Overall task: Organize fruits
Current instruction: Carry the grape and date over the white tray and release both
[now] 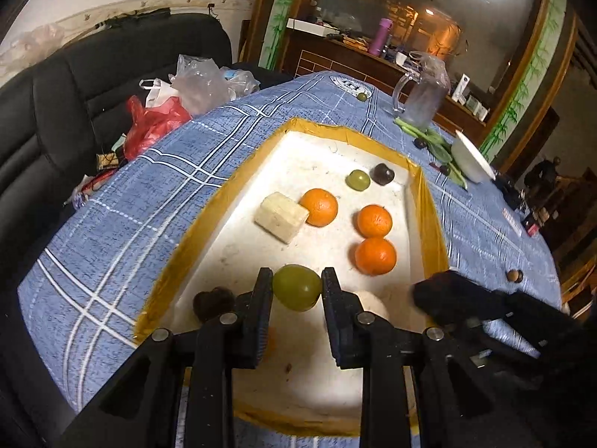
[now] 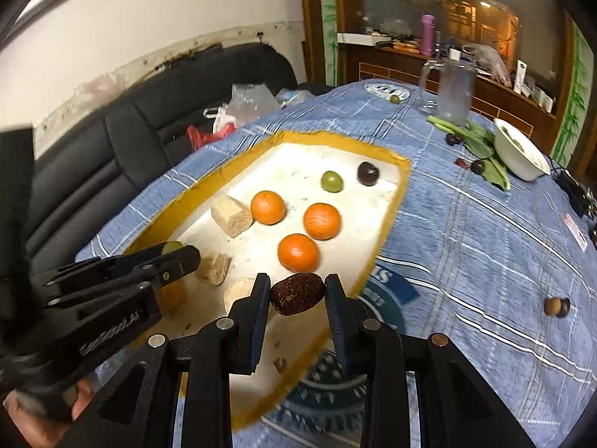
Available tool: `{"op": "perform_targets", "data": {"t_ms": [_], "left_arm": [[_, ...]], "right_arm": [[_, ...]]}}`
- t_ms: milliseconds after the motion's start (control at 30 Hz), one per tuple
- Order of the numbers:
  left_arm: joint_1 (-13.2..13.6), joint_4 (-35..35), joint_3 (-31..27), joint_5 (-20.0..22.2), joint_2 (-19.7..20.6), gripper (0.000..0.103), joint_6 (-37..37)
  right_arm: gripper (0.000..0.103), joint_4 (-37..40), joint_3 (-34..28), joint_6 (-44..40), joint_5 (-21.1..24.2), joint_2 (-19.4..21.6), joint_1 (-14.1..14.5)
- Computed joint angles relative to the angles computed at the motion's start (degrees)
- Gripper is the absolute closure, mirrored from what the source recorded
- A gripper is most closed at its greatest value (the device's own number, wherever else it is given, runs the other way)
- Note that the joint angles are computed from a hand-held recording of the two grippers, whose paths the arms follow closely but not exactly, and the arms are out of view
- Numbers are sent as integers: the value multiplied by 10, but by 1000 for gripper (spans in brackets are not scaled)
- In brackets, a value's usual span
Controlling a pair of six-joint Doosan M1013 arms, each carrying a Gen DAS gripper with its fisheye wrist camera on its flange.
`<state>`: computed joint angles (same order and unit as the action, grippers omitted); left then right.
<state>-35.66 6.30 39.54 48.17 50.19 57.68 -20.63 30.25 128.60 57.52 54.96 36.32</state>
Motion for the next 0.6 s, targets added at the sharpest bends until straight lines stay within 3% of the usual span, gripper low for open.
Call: {"op": "perform_targets", "data": {"t_ms": [100,167,233,467,600], "left_arm": [[-3,21,-1,-3,-1,65,-17],[-2,17,15,-27,-10,50,-18],[-3,37,32,-45,-21,44,-39],[-6,44,71,-81,-45,38,-59],[-14,71,77,-72,-54,37,-70]], "right_arm": [[70,-1,-24,8,22,14,-1],[68,-4,-7,20,10,5,-2],[67,-18,14,35,1,-7,-1],[55,-69,141,155,-76,-80,0],[51,-111,229,270,-147,-126,3]]}}
